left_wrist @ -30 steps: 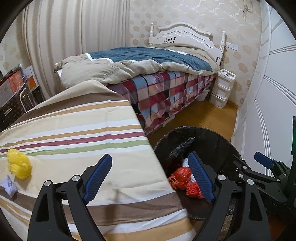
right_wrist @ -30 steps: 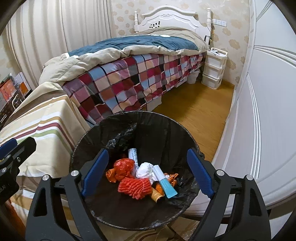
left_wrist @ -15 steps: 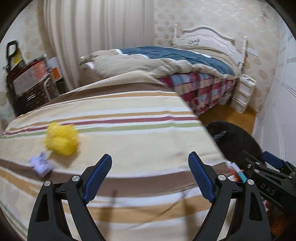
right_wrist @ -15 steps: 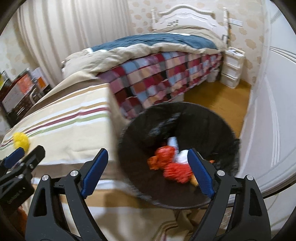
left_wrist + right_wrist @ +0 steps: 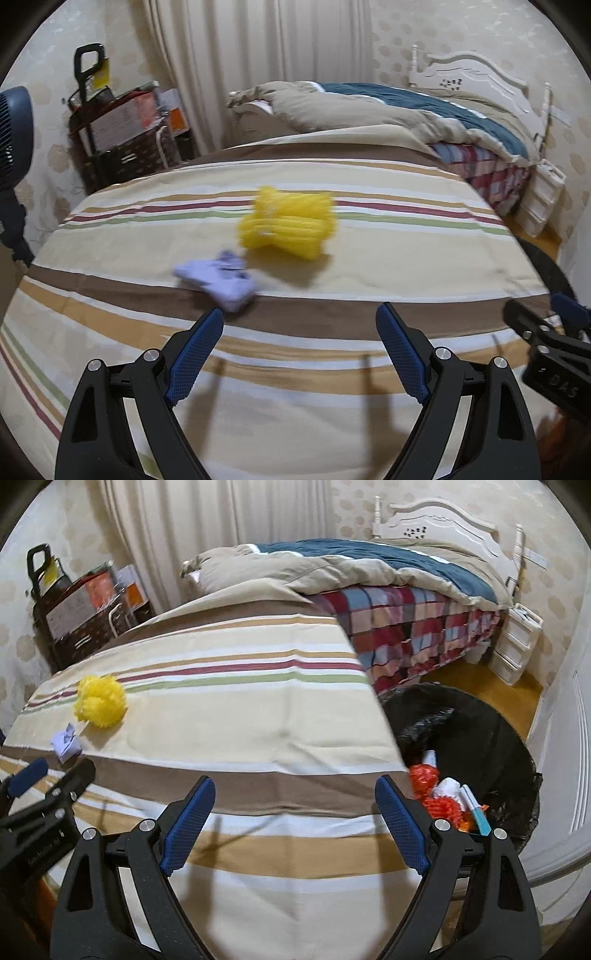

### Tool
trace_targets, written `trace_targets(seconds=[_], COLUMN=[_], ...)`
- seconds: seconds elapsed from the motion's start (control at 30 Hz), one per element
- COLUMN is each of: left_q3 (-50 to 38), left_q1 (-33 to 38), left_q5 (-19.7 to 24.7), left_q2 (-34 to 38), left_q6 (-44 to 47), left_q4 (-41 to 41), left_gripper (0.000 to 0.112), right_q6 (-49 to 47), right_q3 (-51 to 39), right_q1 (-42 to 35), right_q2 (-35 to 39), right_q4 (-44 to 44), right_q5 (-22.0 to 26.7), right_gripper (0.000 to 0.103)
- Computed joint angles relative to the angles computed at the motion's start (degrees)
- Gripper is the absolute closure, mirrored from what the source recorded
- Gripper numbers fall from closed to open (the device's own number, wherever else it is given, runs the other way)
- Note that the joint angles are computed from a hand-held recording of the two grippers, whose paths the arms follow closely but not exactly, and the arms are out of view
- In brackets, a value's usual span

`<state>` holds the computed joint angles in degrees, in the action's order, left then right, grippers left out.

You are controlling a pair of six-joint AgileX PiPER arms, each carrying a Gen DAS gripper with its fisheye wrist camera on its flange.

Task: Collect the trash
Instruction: 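Return both tools to the bed and grasp the lavender cloth with left tool, then lift the lavender cloth with left tool while right tool grasps the yellow foam net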

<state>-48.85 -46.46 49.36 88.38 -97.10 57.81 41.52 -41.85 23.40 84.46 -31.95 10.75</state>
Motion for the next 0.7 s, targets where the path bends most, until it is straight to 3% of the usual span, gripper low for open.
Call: trace_targets(seconds=[0.17, 0.33, 0.47, 0.6, 0.7], left_q3=[3.7, 5.4, 6.5, 7.7, 9.0], left_q1=[5.6, 10.8, 15.7, 19.4, 20.9], left_q5=[-2.2, -5.7, -13.2, -18.3, -20.4], left_q2=[-3.3, -5.0, -6.4, -7.3, -8.6], left_q6=[0.8, 4.6, 12.3, 19.4, 21.6], left_q4=[0.1, -0.6, -4.8, -9.6, -10.3], left_gripper=[0.028, 0.028, 0.028, 0.06, 0.069], right_q6=[4.3, 3.6, 4.2, 5.3, 6.6], right_q3=[-2.1, -5.2, -8.0, -10.2, -11.6], right_q1=[3.6, 6.1, 8.2, 10.2, 11.9], right_q2=[2.0, 4.7, 7.1, 8.9, 9.9], right_q4=[-3.8, -2.1, -2.8, -3.9, -5.2], right_q5=[2.4, 3.8, 5.1, 6.2, 7.3], right_gripper=[0.017, 0.017, 0.017, 0.017, 0.017])
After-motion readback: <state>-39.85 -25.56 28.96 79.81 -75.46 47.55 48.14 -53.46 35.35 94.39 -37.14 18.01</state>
